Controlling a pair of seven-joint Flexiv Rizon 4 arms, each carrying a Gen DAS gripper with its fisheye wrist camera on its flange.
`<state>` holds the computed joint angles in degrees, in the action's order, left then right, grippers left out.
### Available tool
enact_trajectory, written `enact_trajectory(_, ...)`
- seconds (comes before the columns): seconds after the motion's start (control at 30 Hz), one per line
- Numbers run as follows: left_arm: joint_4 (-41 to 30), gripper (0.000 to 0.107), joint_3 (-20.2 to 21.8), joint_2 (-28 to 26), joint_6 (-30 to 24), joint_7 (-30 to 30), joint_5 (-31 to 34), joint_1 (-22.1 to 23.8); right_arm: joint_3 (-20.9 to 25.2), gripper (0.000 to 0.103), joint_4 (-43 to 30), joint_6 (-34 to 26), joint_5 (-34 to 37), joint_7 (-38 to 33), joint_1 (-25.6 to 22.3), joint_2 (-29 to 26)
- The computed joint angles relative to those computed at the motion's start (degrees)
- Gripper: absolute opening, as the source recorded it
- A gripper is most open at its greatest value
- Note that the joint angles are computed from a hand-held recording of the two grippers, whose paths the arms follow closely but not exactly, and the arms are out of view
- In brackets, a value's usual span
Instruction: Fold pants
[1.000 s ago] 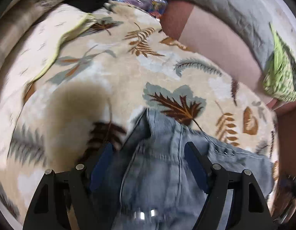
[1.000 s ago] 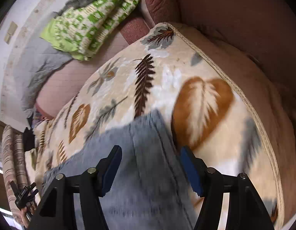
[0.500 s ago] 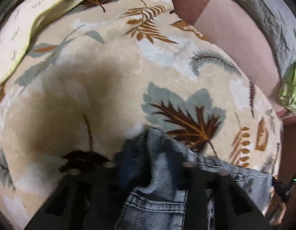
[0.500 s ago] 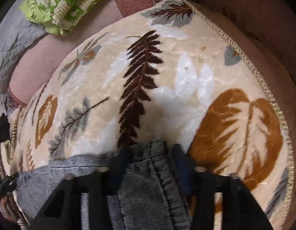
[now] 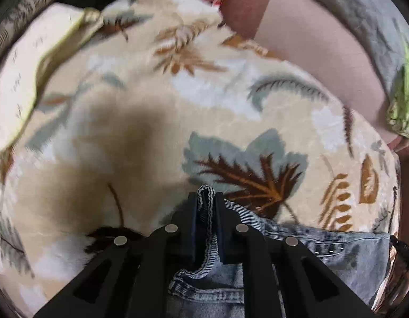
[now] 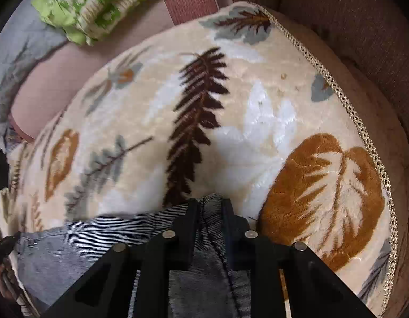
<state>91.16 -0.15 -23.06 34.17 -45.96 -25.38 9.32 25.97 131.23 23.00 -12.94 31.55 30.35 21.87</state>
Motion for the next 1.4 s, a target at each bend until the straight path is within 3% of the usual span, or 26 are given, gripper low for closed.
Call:
enact_trajectory(0.1, 0.8, 0.012, -0.5, 2.1, 0.0, 0.9, -4.4, 1.5, 1.5, 0.016, -2.7, -4.4, -3.5, 2.0, -0.4, 1.1)
enact_trajectory(0.23, 3.5, 0.012, -0.3, 7.5, -2.0, 6.5, -13.1, 4.3, 3.7, 0.016, -7.4, -9.5, -9.4, 3.6, -0.5, 1.7)
enact_trajectory(0.47, 8.3, 0.01, 6.8, 16.7, -17.8, 20.5, -26.2, 11.3, 15.1, 0.016, -19.5, -26.5, -20.3, 15.5, 3.8, -2.4)
enact_trajectory(0.6, 10.2, 0.014, 11.8, 17.6, -28.0, 27.7, -23.1, 16.2, 25.1, 0.022, -23.2, -32.6, -20.2, 33.0, 9.3, -10.2)
enact_trajectory(0.67, 11.0, 0.014, 13.4, 16.3, -27.7, 27.2, -19.1, 18.1, 27.4, 0.05, -21.6, -27.5, -16.0, 43.2, 12.4, -13.6)
enact_trajectory(0.7, 11.1, 0.014, 14.0, 15.3, -25.3, 25.8, -15.8, 18.7, 28.8, 0.07, -21.2, -25.0, -13.3, 50.1, 14.1, -16.2)
enact_trajectory(0.77, 11.4, 0.014, 14.5, 14.2, -20.7, 22.6, -12.4, 19.6, 30.5, 0.07, -22.1, -24.8, -11.3, 61.5, 17.5, -20.3)
enact_trajectory(0.83, 10.7, 0.02, 14.2, 13.5, -20.6, 20.3, -11.4, 20.7, 31.1, 0.07, -24.9, -29.8, -12.0, 69.9, 21.3, -23.4)
enact_trajectory(0.87, 10.8, 0.032, 13.9, 13.8, -20.9, 19.5, -11.5, 20.9, 30.8, 0.07, -26.5, -32.8, -12.6, 71.5, 22.9, -24.4)
enact_trajectory(0.9, 11.8, 0.053, 13.7, 15.0, -21.1, 19.0, -12.1, 20.9, 30.2, 0.07, -27.3, -34.4, -13.3, 71.8, 24.0, -24.8)
enact_trajectory(0.97, 15.3, 0.073, 13.6, 18.0, -20.3, 20.1, -14.4, 20.2, 28.0, 0.072, -26.8, -34.1, -17.0, 70.1, 25.0, -23.7)
enact_trajectory(1.0, 17.4, 0.077, 13.5, 19.7, -19.8, 20.8, -15.8, 19.5, 26.8, 0.074, -25.5, -32.0, -18.7, 69.4, 25.1, -22.8)
enact_trajectory(1.07, 20.8, 0.077, 13.8, 22.4, -20.6, 22.7, -16.7, 18.0, 23.9, 0.074, -22.1, -26.5, -20.9, 67.2, 24.7, -20.8)
enact_trajectory(1.13, 24.6, 0.077, 13.8, 25.1, -18.4, 22.0, -15.0, 15.9, 20.5, 0.074, -20.3, -22.0, -18.3, 61.7, 23.9, -19.7)
enact_trajectory(1.27, 31.9, 0.077, 13.5, 27.6, -9.9, 21.7, -10.5, 12.2, 16.0, 0.074, -16.9, -15.0, -15.2, 58.3, 24.5, -18.5)
enact_trajectory(1.3, 33.9, 0.077, 13.1, 27.7, -6.0, 22.7, -9.4, 11.2, 14.7, 0.073, -17.2, -14.4, -14.2, 54.7, 24.9, -18.8)
enact_trajectory(1.37, 37.0, 0.077, 12.8, 27.9, 1.4, 23.8, -6.6, 9.9, 12.1, 0.03, -18.5, -13.4, -11.7, 45.0, 25.4, -19.2)
enact_trajectory(1.4, 37.8, 0.077, 12.9, 27.9, 3.2, 25.0, -6.9, 9.5, 10.9, 0.02, -19.4, -13.5, -9.8, 40.6, 25.8, -19.2)
